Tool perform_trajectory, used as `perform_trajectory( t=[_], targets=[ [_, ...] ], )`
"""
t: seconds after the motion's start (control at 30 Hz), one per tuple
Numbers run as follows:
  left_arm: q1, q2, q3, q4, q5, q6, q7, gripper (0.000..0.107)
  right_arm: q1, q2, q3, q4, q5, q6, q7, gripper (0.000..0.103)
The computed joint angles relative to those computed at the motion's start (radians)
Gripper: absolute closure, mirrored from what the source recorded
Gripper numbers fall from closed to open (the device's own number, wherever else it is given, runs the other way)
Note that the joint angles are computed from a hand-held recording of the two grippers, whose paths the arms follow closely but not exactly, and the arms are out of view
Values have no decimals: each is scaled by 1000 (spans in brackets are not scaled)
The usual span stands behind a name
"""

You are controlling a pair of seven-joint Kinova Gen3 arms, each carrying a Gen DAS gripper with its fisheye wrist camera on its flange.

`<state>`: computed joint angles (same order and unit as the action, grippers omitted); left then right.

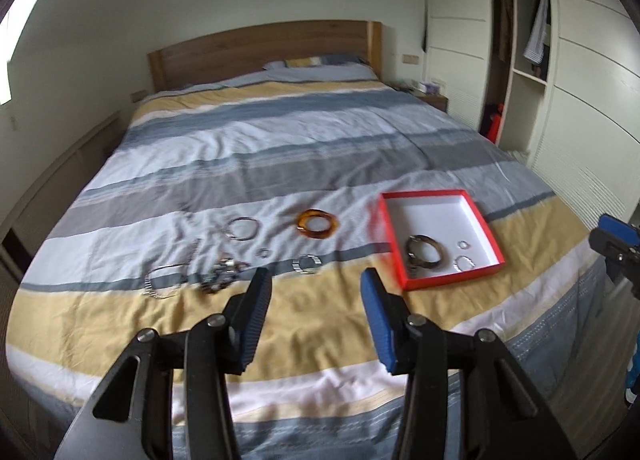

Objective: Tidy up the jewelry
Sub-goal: 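Open the left tool releasing the bangle while the right tool releases the ring, then lift both tools away from the box back toward the remaining jewelry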

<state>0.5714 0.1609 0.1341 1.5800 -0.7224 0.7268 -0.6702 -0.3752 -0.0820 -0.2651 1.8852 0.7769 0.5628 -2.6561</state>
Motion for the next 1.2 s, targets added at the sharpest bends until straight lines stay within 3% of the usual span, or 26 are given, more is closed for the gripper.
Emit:
perform_trajectory(
  t=[0.13, 0.47, 0.57, 0.7, 1.07, 1.2],
  targets=[
    [-10, -112, 4, 101, -78, 26, 108, 63, -12, -40, -42, 18, 18, 15, -61, 48],
    [-132, -322, 117, 251, -190, 62, 304, 63, -14, -91, -157, 18, 80, 27, -186, 44],
    [-161, -357, 132, 261, -155, 60, 263, 63, -21, -94, -185, 12, 110, 41, -210, 42],
    [-210, -371, 160, 272, -128, 54, 247, 63, -32, -89, -203, 7, 148, 58, -249, 31],
    [-348, -362, 165, 325, 5, -78, 178, 62, -98, -45, -156, -12, 160, 90, -258, 31],
    [-401, -334, 188, 342, 12, -111, 180, 62, -118, -15, -126, -24, 141, 96, -238, 31]
  ],
)
